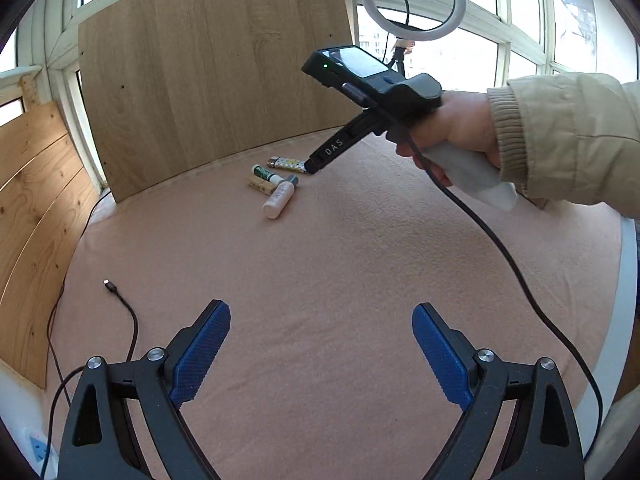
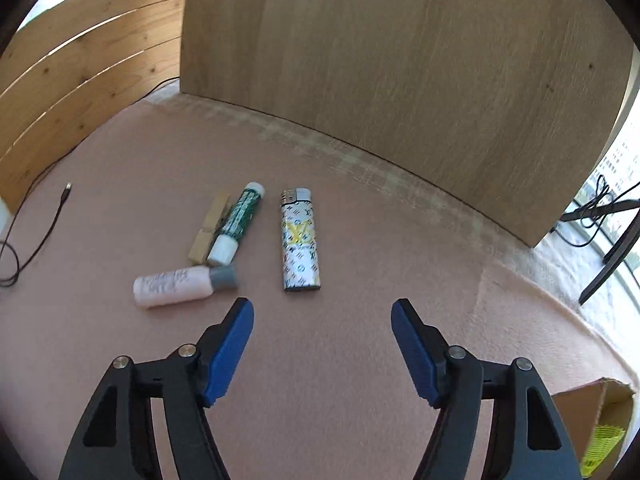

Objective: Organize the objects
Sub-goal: 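Move the right tool to the patterned lighter and grasp it, then close the left tool on the lighter while the right tool holds it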

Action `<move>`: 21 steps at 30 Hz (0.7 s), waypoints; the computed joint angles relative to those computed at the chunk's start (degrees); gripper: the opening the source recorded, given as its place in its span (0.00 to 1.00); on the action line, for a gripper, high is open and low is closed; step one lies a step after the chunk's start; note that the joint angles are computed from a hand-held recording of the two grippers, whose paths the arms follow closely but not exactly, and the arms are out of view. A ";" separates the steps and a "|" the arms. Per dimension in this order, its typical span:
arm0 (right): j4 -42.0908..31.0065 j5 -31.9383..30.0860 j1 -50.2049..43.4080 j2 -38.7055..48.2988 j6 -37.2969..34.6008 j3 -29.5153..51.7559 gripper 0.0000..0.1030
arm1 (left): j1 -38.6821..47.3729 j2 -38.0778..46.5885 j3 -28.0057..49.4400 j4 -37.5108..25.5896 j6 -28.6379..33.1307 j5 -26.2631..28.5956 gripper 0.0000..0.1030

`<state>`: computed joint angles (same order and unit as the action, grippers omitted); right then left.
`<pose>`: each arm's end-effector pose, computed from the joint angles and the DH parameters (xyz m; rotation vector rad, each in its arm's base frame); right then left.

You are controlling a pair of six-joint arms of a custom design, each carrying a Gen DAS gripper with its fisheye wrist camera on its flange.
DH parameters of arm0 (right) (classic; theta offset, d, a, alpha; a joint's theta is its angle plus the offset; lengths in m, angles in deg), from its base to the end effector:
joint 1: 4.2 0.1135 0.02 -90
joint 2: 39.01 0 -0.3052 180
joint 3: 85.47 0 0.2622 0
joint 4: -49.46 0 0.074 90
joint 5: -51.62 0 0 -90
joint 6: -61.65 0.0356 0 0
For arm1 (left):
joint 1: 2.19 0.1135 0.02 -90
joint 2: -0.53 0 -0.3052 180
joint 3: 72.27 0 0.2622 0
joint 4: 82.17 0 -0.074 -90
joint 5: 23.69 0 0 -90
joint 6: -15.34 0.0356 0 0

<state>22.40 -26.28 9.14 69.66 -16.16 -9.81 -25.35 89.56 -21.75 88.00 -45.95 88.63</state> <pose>0.3830 0.0832 0.1655 0.0473 2.5857 -0.1145 0.2623 -0.1269 0.1755 1.1950 2.0509 -0.4228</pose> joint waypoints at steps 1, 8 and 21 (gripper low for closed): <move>-0.07 -0.42 -0.30 1.32 -0.39 1.21 0.62 | 0.32 0.11 -0.21 0.02 -0.02 0.00 0.92; 0.28 -0.95 -0.38 3.90 -3.17 2.58 0.21 | 1.09 0.30 -1.46 0.58 -1.04 -1.10 0.92; 0.53 -6.29 7.54 -21.43 -6.35 -25.74 0.20 | -4.14 4.76 0.62 1.16 -0.21 -2.09 0.93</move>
